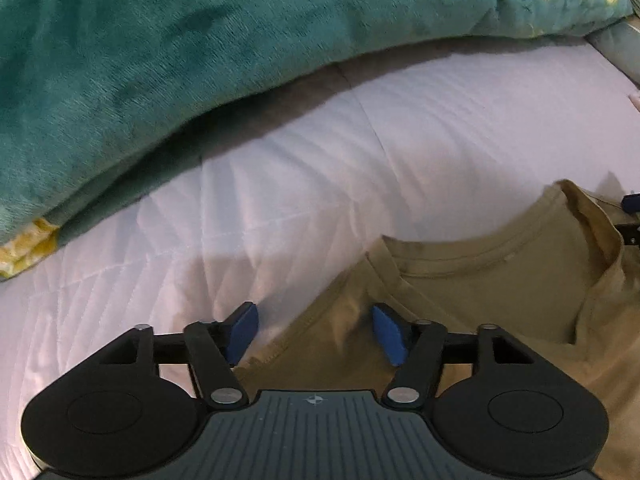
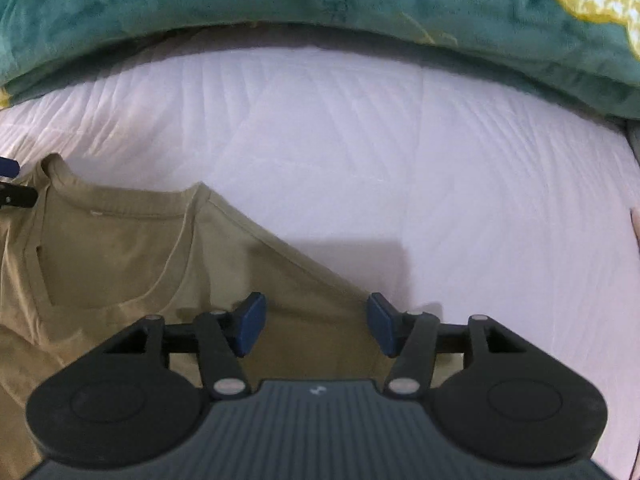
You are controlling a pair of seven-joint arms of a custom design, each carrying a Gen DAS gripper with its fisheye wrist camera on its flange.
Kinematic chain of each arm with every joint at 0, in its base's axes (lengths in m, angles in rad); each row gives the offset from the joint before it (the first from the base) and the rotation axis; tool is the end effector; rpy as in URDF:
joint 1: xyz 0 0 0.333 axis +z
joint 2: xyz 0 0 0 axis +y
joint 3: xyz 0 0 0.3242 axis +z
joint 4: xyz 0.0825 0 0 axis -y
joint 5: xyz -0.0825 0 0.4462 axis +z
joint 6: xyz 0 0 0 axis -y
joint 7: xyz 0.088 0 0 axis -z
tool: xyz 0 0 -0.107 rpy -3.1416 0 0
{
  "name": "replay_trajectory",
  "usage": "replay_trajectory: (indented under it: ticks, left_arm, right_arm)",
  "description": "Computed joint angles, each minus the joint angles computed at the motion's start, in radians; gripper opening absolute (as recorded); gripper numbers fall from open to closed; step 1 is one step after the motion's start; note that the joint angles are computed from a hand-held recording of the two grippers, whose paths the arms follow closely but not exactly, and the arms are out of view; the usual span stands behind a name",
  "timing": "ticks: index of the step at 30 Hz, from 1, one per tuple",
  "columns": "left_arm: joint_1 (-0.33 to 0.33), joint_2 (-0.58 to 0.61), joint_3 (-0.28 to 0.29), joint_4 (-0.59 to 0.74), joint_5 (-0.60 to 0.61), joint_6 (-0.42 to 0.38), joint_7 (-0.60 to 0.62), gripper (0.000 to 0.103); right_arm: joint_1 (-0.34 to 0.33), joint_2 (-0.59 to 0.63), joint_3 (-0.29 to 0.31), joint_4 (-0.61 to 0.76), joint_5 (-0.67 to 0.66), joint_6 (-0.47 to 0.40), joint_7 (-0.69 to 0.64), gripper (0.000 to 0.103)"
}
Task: Fold clothes
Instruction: 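Lay the collar down, open both grippers, then regrasp the neckline with the left gripper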
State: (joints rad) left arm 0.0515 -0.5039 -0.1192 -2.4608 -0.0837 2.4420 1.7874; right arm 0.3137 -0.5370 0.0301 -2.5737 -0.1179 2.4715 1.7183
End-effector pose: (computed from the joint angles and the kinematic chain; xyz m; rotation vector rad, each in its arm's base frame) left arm 0.4872 -0.0362 0.5098 -1.7029 2.1542 -0.4503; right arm 0.4383 0.1573 0.4669 -2.2229 1.6881 -0.4477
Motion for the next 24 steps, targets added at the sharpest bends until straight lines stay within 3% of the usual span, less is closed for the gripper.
replay_trajectory:
  ticks: [6, 7, 10, 13, 19, 20, 23, 24]
  left_arm:
    - [-0.005, -0.006, -0.008, -0.022, 0.007, 0.031, 0.004, 0.070]
    - [-0.003, -0.001, -0.008, -0.017, 0.005, 0.027, -0.004, 0.070]
    - [-0.003, 0.004, -0.006, -0.014, 0.003, 0.031, -0.010, 0.070]
    - [-0.006, -0.016, -0.023, -0.033, 0.031, 0.051, -0.001, 0.068]
    - [-0.012, -0.015, -0.030, -0.031, 0.048, 0.088, 0.009, 0.068]
    - [-0.009, -0.009, -0.032, -0.024, 0.055, 0.090, 0.009, 0.068]
    - [-0.005, 0.015, -0.039, 0.002, 0.068, 0.076, -0.004, 0.068]
    - [-0.013, 0.016, -0.028, 0.006, 0.052, 0.069, -0.001, 0.068]
  right_arm:
    - [-0.014, 0.049, 0.009, 0.027, -0.021, 0.024, 0.042, 0.060]
    - [-0.010, 0.054, 0.000, 0.038, -0.005, 0.016, 0.041, 0.054]
    - [-0.014, 0.063, 0.021, 0.054, -0.045, 0.001, 0.017, 0.005]
    - [-0.025, 0.064, 0.044, 0.061, -0.098, -0.003, 0.028, 0.004]
    - [-0.127, 0.041, 0.099, 0.052, -0.281, 0.114, 0.217, 0.004]
    - [-0.114, 0.054, 0.077, 0.065, -0.269, 0.106, 0.198, 0.004]
    - [0.007, 0.117, -0.071, 0.122, -0.014, 0.007, -0.012, 0.009]
    - [0.009, 0.112, -0.080, 0.121, 0.030, -0.004, -0.039, 0.012]
